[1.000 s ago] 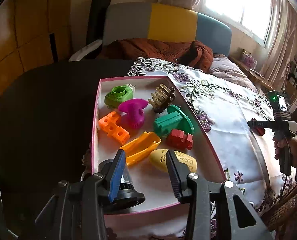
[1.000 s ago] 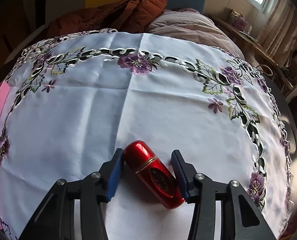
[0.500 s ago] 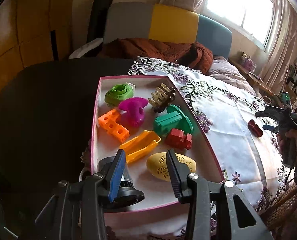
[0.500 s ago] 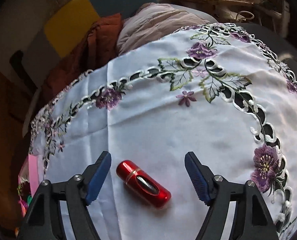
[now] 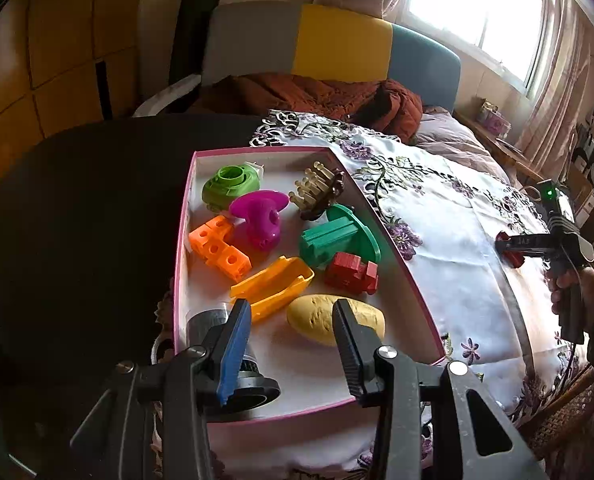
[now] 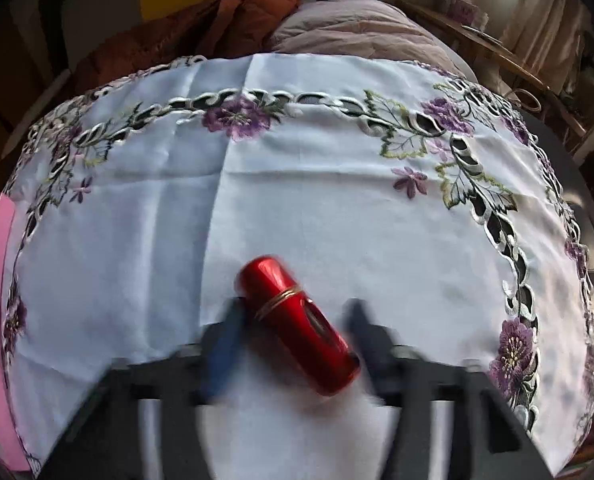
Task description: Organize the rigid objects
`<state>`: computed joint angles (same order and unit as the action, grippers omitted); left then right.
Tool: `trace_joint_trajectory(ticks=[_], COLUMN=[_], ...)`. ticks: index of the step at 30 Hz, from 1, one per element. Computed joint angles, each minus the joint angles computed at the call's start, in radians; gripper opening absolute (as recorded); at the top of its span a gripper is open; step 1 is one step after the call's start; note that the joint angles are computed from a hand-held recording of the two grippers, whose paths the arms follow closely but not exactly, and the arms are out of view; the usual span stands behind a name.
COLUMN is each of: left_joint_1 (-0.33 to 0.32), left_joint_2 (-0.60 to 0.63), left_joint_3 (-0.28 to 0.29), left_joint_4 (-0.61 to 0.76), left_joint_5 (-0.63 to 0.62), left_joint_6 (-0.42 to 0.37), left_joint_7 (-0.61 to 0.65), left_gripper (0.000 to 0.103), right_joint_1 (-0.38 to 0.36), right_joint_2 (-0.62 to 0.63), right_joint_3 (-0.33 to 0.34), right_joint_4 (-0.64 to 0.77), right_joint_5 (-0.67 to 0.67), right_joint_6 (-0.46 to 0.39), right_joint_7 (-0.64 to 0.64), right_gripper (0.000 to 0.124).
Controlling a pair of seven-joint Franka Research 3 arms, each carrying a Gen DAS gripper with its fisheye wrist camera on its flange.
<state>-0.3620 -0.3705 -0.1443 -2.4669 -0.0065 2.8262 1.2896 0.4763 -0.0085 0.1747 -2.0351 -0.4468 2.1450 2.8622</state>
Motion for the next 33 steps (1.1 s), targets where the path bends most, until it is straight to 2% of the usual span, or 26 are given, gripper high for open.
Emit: trace_joint_trajectory(ticks=[3,5,10,12,17,22,27,33], left_joint_1=[0.023,0.034,0.043,0.043,0.042,0.041,0.055,0.096], left_joint_2=[-0.009,-0.015,-0.027,-0.028,-0.039,-0.049,-0.067,-0.101], left_joint_3=[-0.018,-0.023,-0.018,-0.013,-0.006,0.003,0.013,0.017], left_joint_4=[-0.001,-0.002,-0.009,-0.011,-0.021,-0.027,-0.043,-0.074], left_joint_5=[0.030,0.048,0.071,0.071,0.072,0.065,0.061,0.083], left_joint_6=[-0.003,-0.003,-0.011,-0.012,-0.005,0.004,0.008,0.007], left_joint_7=[-0.026,-0.044,-0.060,-0.064,-0.070,-0.074,-0.091,-0.130], left_gripper=[0.042,0.042,0.042,0.042,0.042,0.042,0.042,0.042], right_joint_1=[0.008,0.013,0.029,0.040,0.050,0.061,0.106,0.207], right_joint_2=[0.014,0.019,0.037,0.060,0.055,0.059,0.139,0.376], right_joint_3=[0.006,0.005,0.004,0.006,-0.004,0.002,0.014,0.018], right_joint_4=[0.023,0.025,0.044,0.070,0.067,0.086,0.211,0.545], right_joint_5=[-0.015,-0.017,-0.011,-0.021,-0.004,0.002,-0.001,0.065], right_joint_6=[-0.021,-0.006,0.029,0.006,0.013,0.078,0.182,0.242], right_joint_7=[-0.021,-0.027,-0.057,-0.068,-0.061,-0.048,-0.094,-0.295], right_gripper=[0.026,0.026,0.026,0.026,0.026,0.026,0.026,0.026])
